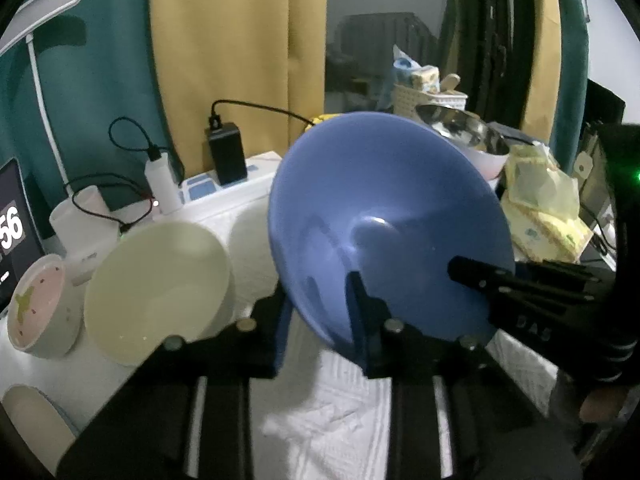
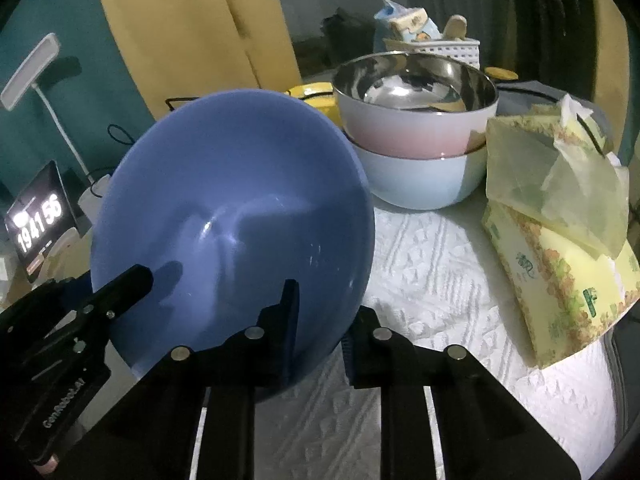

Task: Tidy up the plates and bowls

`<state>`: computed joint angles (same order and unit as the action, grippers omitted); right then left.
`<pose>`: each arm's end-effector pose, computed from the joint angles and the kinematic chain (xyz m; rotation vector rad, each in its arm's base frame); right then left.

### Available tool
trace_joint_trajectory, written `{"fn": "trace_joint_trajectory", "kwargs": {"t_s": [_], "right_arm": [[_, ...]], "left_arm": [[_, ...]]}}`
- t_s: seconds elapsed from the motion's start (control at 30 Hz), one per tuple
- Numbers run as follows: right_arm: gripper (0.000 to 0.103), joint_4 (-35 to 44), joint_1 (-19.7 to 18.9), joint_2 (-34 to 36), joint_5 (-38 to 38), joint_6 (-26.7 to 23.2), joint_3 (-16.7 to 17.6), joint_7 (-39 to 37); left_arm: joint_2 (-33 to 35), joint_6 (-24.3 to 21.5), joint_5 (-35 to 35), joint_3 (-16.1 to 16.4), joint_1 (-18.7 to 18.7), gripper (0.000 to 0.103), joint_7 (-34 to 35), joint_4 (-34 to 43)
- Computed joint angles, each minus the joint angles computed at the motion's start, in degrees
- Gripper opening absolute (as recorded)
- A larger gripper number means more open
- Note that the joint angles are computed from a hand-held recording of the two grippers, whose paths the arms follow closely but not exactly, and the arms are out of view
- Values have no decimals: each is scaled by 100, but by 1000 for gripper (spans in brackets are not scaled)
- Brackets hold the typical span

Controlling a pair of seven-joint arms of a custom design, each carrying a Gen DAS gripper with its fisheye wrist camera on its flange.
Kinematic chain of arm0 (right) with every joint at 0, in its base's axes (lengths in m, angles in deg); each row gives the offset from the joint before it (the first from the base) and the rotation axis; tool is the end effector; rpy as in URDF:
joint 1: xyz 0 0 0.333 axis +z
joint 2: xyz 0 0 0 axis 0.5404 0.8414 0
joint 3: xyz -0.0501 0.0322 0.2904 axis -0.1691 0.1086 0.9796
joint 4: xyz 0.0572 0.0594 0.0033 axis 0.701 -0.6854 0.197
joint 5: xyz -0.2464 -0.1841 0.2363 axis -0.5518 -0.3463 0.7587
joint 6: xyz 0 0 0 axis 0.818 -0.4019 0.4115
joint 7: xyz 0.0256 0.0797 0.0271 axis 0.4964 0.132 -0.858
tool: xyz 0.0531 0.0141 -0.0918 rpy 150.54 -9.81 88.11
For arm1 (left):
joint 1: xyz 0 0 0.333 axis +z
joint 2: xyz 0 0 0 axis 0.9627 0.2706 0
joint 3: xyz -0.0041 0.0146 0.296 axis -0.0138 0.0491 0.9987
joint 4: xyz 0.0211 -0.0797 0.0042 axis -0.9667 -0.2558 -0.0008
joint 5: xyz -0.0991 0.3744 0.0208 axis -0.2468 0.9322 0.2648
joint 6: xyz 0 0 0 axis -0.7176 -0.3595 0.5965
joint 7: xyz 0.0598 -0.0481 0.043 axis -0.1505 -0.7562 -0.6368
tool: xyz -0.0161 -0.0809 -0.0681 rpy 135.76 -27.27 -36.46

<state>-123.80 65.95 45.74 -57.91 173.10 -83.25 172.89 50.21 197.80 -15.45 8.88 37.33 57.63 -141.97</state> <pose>0.6250 0.3839 0.3706 -1.6438 1.8033 -0.5469 0.6553 -0.4310 0.3603 -1.4498 2.0080 -0.9354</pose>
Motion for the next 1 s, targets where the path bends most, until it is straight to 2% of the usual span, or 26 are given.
{"fn": "trace_joint_trajectory", "kwargs": {"t_s": [0.3,0.63,1.0], "right_arm": [[20,-250,184,-318,-367,-41,-112,352],[20,-562,308,-694,-936,-211,0,874],[20,-838,424,-1042,-1393,-519,292,1356]], "left_arm": [[-392,207,115,91,-85,25,-159,-560],[-1141,654,394,381,-325,25,-566,-1610],[-2034,1202,983,991,-824,25,-1304,-2935]]}}
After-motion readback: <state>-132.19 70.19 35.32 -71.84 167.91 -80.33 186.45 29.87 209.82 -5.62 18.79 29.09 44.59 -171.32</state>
